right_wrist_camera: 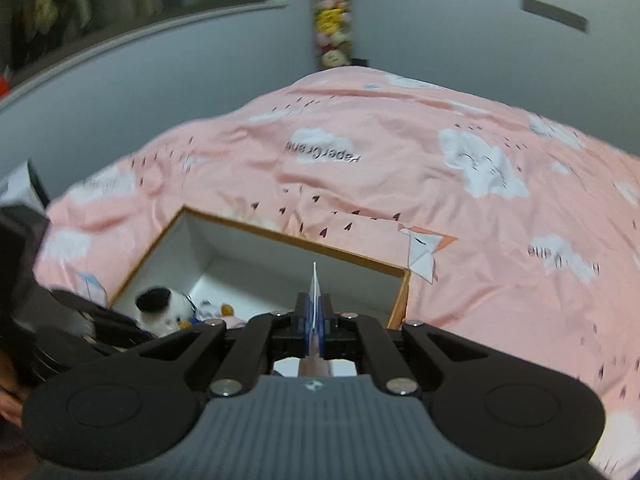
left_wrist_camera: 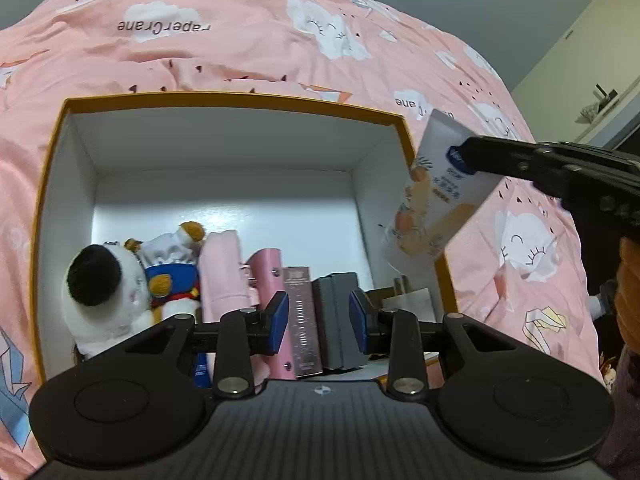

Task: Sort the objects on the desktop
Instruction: 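Lower the charger into the box with the left tool while the right tool holds the tube above, then lower the Vaseline lotion tube into the box and open the right tool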

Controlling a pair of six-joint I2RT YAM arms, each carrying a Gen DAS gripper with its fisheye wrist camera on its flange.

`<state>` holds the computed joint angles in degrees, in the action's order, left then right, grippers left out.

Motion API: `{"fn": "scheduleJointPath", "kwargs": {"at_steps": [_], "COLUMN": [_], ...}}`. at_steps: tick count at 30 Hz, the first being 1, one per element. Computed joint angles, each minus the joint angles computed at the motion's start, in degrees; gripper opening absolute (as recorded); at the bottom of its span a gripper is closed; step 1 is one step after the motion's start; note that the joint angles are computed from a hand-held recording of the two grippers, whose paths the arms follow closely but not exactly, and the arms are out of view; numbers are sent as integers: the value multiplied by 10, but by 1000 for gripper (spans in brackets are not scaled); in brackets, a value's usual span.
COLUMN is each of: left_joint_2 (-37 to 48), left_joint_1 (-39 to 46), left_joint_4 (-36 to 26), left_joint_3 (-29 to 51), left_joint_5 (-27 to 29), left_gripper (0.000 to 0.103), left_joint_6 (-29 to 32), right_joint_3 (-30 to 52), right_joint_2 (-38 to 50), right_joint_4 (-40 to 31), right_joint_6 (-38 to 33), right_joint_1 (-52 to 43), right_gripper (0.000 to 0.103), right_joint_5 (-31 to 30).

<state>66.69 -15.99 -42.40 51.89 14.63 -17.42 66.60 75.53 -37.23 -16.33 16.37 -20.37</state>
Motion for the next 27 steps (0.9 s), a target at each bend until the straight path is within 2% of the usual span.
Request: {"fn": "scheduleJointPath", "kwargs": {"at_steps": [9, 17, 27], "left_joint_2": [-8, -15, -19], "left_joint_1": [28, 41, 41], "left_joint_4": [9, 15, 18], "left_joint_3": [-27, -42, -50], "left_joint_5": [31, 47, 44], "left_gripper": [37, 37, 37], "left_joint_6": [19, 22, 17], "right_joint_3": [52, 130, 217], "right_joint_2": [101, 165, 232], "right_joint_4": [-44, -161, -251], "right_joint_6": [-131, -268, -369], "right_joint_1": [29, 53, 85], "right_gripper": [2, 2, 3], "right_joint_5": [74, 116, 182]}}
